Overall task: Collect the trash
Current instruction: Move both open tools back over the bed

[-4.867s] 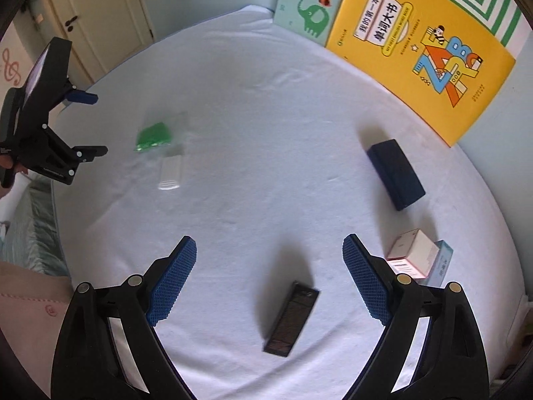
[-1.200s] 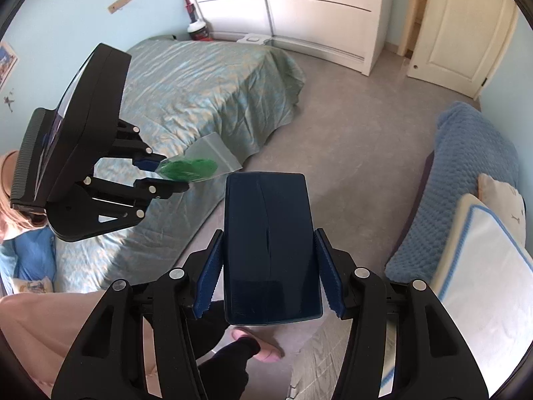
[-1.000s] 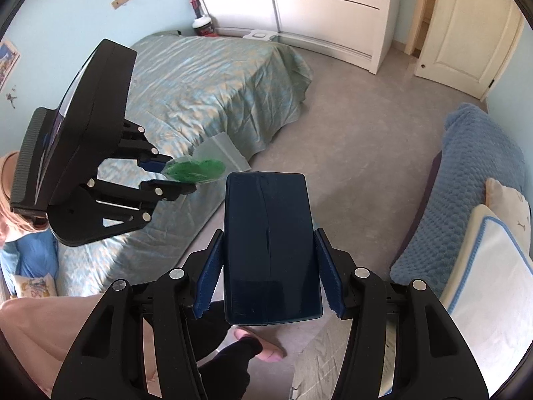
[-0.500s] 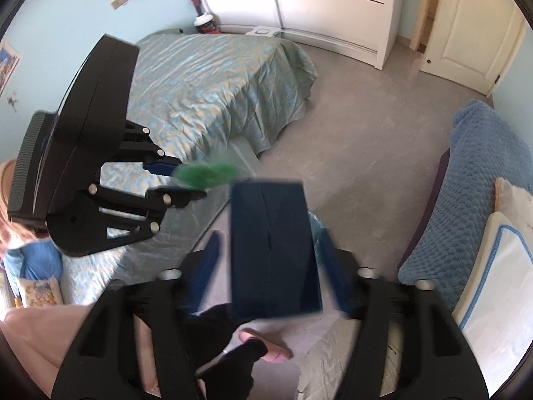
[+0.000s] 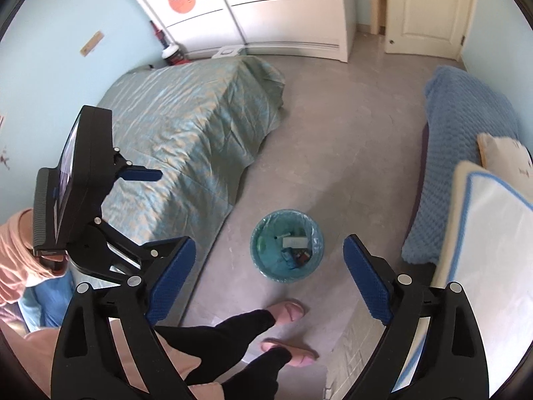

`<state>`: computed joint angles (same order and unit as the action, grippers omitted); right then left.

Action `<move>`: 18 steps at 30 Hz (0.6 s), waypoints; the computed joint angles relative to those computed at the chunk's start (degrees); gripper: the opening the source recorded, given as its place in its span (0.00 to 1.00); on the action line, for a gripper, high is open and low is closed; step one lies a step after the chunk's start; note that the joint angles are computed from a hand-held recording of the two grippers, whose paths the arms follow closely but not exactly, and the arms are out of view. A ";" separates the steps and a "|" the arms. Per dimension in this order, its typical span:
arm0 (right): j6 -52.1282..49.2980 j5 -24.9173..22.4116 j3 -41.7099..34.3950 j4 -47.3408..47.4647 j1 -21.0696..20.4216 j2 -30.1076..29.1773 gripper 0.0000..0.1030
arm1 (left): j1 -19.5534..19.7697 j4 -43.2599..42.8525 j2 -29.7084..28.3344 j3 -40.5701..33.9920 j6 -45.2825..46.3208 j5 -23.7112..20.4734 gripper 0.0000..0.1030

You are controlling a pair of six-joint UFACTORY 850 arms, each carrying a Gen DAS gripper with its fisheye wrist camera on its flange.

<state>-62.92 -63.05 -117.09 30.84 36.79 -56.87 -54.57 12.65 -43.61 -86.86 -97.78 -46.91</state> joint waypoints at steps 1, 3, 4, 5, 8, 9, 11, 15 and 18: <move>0.46 0.41 0.53 -0.21 -0.27 0.40 0.87 | -0.04 0.25 -0.08 -0.22 -0.21 0.04 0.93; 0.91 -0.28 1.42 0.27 -1.10 0.99 0.87 | -0.11 0.65 -0.22 -0.70 -0.40 0.57 0.93; 1.63 -0.35 1.43 0.23 -1.46 0.99 0.87 | -0.12 0.78 -0.31 -0.94 -0.19 1.07 0.93; 2.24 -0.21 1.72 0.13 -1.77 1.16 0.87 | -0.12 0.82 -0.50 -1.35 0.17 1.32 0.93; 3.80 0.64 3.37 0.28 -2.95 2.22 0.87 | -0.18 1.06 -1.72 -3.58 1.34 0.53 0.93; 4.12 0.62 3.69 0.42 -3.35 2.42 0.87 | -0.20 1.17 -2.15 -4.47 2.00 0.19 0.93; 5.21 0.03 3.91 0.45 -4.27 2.60 0.87 | -0.26 1.56 -3.21 -6.61 2.90 -0.95 0.93; 5.74 1.50 6.45 -0.14 -5.89 4.35 0.87 | -0.03 1.64 -6.08 -12.18 6.65 -4.43 0.93; 5.72 2.07 8.21 0.21 -7.44 5.49 0.87 | 0.47 0.86 -8.49 -16.74 11.82 -5.58 0.93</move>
<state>-57.20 -60.97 -108.87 31.05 29.36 -51.38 -54.10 13.51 -52.11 -103.60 -85.96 -52.48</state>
